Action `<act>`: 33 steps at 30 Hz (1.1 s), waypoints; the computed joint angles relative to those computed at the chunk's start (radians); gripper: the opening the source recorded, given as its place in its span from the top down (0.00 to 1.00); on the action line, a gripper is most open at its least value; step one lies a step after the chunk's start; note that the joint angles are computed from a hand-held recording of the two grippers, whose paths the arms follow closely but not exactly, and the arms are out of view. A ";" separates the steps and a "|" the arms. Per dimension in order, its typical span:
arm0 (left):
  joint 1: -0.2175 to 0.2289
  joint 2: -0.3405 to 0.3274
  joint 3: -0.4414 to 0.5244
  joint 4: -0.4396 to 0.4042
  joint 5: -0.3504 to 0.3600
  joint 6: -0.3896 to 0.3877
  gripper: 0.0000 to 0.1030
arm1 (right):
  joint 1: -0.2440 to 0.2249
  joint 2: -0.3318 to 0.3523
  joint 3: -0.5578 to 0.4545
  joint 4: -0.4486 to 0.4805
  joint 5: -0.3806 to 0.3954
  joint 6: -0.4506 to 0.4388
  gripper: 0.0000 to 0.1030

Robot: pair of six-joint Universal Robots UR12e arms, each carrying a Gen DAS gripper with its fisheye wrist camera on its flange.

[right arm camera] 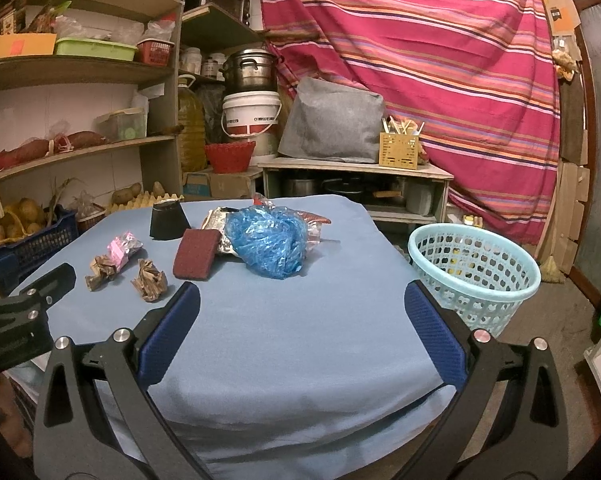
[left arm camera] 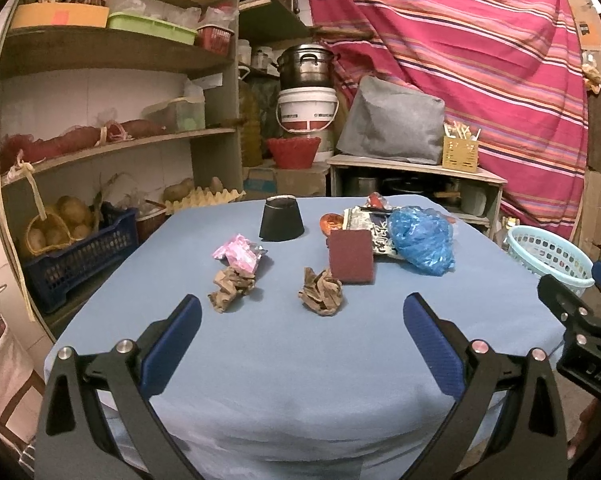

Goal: Collect trash

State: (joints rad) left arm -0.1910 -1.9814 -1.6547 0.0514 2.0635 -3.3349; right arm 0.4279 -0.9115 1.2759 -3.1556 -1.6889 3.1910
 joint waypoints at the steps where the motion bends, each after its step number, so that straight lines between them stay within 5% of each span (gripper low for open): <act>1: 0.003 -0.001 0.002 -0.005 -0.004 -0.006 0.04 | -0.001 -0.001 0.001 0.002 0.002 0.000 0.04; 11: 0.046 -0.013 0.028 -0.046 -0.015 -0.005 0.04 | 0.002 0.042 -0.072 0.037 0.003 -0.005 0.04; 15: 0.097 -0.004 0.041 -0.118 -0.099 -0.053 0.04 | 0.005 0.071 -0.119 0.076 0.002 -0.004 0.04; 33: 0.211 -0.085 0.170 -0.401 -0.313 0.026 0.06 | 0.034 0.210 -0.388 0.398 0.022 0.087 0.04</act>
State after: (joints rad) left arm 0.0200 -2.0669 -1.4851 -0.3496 1.7505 -3.3090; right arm 0.4616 -0.7012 0.8880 -2.7578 -1.6666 3.2781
